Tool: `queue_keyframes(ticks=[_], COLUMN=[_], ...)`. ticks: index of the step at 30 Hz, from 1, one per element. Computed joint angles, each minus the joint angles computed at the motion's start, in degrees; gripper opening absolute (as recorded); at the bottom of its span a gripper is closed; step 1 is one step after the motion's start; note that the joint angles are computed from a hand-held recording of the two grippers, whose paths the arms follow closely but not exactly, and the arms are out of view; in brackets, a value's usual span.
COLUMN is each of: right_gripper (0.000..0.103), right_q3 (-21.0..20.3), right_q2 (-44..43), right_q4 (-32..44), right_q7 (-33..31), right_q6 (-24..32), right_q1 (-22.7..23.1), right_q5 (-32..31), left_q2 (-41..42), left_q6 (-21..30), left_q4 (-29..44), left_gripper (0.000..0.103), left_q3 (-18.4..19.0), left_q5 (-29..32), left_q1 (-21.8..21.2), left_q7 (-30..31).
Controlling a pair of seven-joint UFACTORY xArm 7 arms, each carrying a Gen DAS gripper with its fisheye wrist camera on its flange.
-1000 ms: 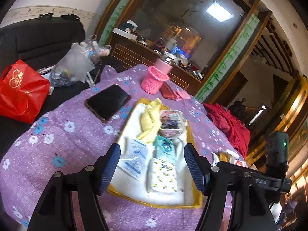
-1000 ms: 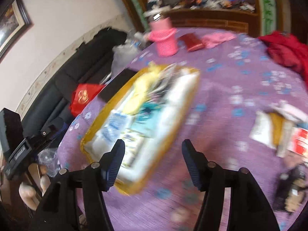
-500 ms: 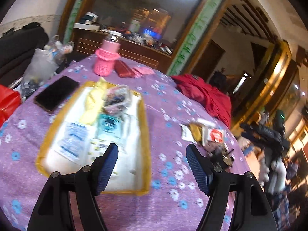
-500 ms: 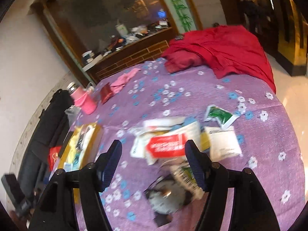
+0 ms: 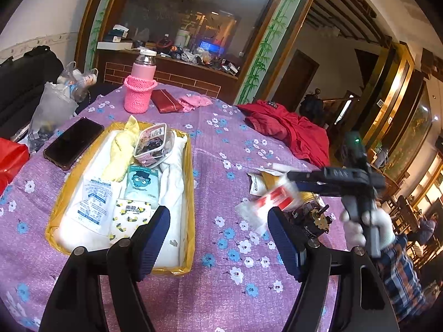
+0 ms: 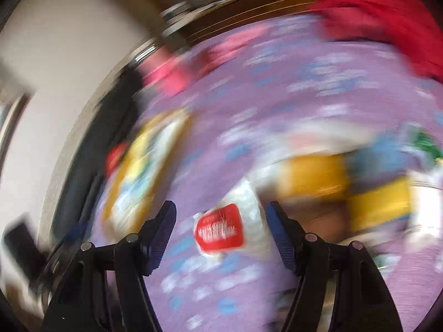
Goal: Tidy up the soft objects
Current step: 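Grasp the red-label wipes pack with the left tool while the right grasps the green bag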
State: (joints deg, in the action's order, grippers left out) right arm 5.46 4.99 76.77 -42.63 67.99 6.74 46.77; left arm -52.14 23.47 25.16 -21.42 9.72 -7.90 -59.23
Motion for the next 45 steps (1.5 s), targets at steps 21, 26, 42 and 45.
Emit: queue_keyframes(ticks=[21, 26, 42, 45], right_gripper=[0.071, 0.071, 0.071, 0.071], right_q3=[-7.9, -7.2, -6.4, -6.1], right_q2=[-5.4, -3.2, -1.4, -1.5], right_q4=[-11.2, -9.9, -10.2, -10.7], right_q7=[-10.3, -9.2, -3.9, -3.8], right_q6=[-21.8, -20.4, -25.7, -27.9], right_q1=[-5.2, -8.6, -11.8, -11.7], right_q5=[16.6, 18.8, 20.7, 20.2], left_q2=[33.6, 40.3, 36.6, 34.3], left_q6=[8.1, 9.1, -2.5, -5.8], left_q4=[20.1, 23.9, 18.8, 16.3], left_gripper=[0.076, 0.076, 0.044, 0.044], left_q3=[-3.1, 2.6, 6.3, 6.5], left_q5=[19.4, 18.2, 14.9, 11.6], left_q1=[-4.3, -7.8, -9.3, -8.8], left_q7=[22.6, 26.7, 17.0, 17.0])
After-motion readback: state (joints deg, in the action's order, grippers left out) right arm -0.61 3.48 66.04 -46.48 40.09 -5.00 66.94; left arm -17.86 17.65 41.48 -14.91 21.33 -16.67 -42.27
